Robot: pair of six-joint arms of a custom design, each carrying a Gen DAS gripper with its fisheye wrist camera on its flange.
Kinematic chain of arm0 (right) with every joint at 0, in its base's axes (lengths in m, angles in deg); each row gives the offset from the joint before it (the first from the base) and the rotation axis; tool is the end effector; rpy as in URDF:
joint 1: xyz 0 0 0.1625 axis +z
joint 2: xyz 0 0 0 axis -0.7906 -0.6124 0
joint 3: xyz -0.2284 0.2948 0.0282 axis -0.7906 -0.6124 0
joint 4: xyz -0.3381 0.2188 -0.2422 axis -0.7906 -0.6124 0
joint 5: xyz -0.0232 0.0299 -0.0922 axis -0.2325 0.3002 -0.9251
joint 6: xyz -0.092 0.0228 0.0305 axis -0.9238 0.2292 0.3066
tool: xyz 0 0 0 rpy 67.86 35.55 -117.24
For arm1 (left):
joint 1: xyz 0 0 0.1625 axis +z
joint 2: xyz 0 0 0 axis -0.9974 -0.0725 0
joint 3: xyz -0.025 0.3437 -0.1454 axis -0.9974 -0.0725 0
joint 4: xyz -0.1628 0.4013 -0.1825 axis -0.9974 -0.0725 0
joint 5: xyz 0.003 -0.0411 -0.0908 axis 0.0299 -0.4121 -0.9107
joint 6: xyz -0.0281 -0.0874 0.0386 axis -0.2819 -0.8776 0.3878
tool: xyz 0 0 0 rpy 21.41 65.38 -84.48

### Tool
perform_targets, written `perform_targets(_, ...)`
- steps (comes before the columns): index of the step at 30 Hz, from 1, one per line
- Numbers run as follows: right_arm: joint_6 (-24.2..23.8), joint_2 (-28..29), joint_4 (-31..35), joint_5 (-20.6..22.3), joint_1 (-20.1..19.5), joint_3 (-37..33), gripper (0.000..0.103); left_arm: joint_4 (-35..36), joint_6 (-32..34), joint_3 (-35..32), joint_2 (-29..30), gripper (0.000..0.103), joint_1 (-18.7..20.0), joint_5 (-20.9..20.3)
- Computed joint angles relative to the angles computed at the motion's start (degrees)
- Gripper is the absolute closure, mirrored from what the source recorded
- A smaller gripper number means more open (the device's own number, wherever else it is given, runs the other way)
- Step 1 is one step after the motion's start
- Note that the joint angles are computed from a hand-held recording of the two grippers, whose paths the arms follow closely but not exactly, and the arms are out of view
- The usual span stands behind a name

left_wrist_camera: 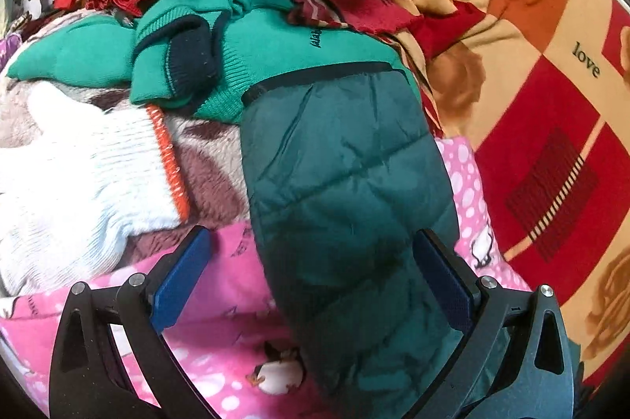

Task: Fold large clothes
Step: 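Grasp the sleeve cuff with the left gripper and lift it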

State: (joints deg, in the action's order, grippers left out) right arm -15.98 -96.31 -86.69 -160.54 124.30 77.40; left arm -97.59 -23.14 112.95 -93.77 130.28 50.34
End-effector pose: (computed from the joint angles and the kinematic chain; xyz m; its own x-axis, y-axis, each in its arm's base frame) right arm -0.0563 -0.5139 0.4101 -0.8125 -0.1280 0.5687 -0.3648 0.8726 -0.3248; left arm -0.2071 -0.5212 0.1227 -0.5956 -0.7632 -0.2506 -0.0718 0.3612 -0.9297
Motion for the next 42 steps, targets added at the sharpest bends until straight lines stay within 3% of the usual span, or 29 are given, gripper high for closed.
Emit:
perform_targets(2,0.0,0.1,0.1,-0.2,-0.1,0.1,0.0,-2.5,0.8,0.9,-0.4,0.016,0.3,0.8)
perform_targets(4,0.2,0.4,0.1,-0.7,-0.2,0.1,0.0,-8.0,5.1,2.0,-0.6,0.043,0.6,1.1)
perform_targets(5,0.2,0.5,0.0,-0.8,-0.2,0.1,0.0,-11.0,8.0,2.5,-0.6,0.05,0.7,0.9)
perform_targets(9,-0.5,0.8,-0.4,-1.4,-0.2,0.3,0.0,-7.3,7.4,1.4,-0.3,0.084,-0.1,1.3)
perform_targets(10,-0.6,0.8,-0.5,-1.4,-0.1,0.4,0.0,-7.8,7.5,1.7,-0.5,0.087,-0.5,1.4)
perform_targets(17,-0.6,-0.4,0.1,-0.6,0.0,0.9,0.0,-7.9,11.4,1.5,0.3,0.09,-4.9,2.7)
perform_targets(23,-0.6,-2.3,0.2,0.0,-0.1,1.6,0.0,-13.3,16.5,1.9,1.0,0.092,-8.3,1.3)
perform_targets(31,-0.9,-6.1,1.2,1.5,-1.4,2.2,0.0,-12.7,20.5,-0.2,3.5,0.094,-14.5,1.1)
perform_targets(42,-1.6,-10.0,2.7,3.4,-4.5,2.5,0.0,-25.0,39.0,-6.0,12.8,0.094,-20.1,-2.9)
